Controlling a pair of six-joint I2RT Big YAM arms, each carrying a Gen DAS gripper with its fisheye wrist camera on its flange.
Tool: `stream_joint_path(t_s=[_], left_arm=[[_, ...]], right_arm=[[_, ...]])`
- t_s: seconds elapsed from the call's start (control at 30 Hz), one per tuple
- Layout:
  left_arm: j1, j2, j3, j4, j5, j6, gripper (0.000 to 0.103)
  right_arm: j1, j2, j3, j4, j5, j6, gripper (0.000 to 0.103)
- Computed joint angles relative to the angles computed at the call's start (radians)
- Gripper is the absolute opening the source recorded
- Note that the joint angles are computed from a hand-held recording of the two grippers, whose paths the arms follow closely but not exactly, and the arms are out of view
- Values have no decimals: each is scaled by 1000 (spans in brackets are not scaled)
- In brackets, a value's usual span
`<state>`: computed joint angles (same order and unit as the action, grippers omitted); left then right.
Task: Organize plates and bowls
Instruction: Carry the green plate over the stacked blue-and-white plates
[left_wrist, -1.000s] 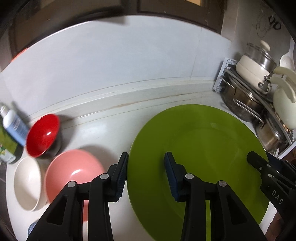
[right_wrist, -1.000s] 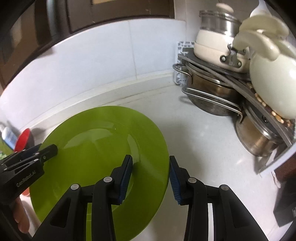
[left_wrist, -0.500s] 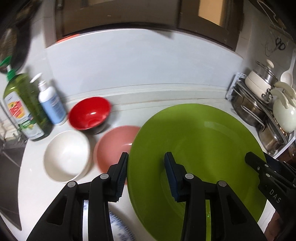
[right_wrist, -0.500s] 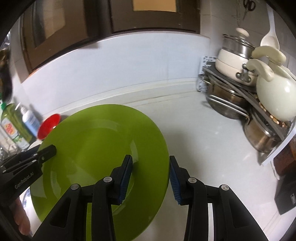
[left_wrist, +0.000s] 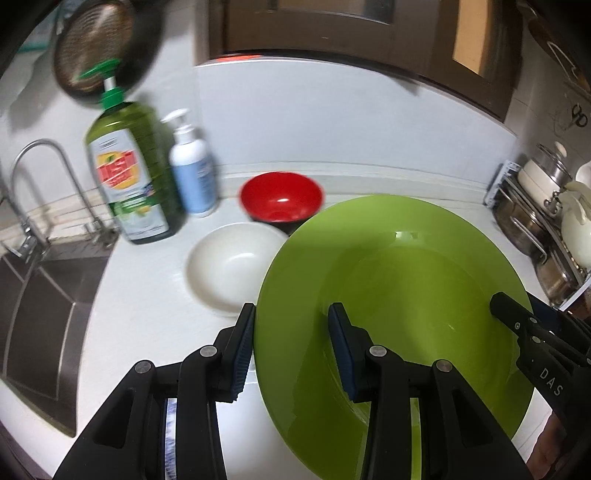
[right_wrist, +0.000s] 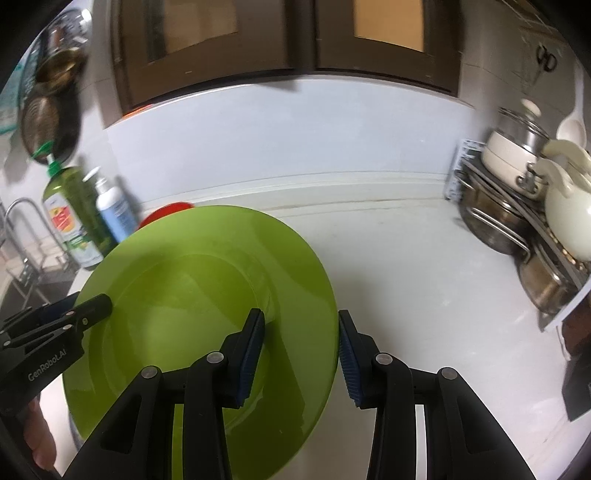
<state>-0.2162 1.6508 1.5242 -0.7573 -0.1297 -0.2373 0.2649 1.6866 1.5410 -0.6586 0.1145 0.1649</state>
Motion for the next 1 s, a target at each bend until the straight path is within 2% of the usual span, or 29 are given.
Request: stream_joint_path(t_s=[0.5,1.0], left_arm=[[117,-137,-191,-10,6,16,39],[159,-182,-311,-19,-6,41,40]], right_arm=[[151,-2,-36,-14,-10,20,40],[211,29,-37,-83,-64,22,40]])
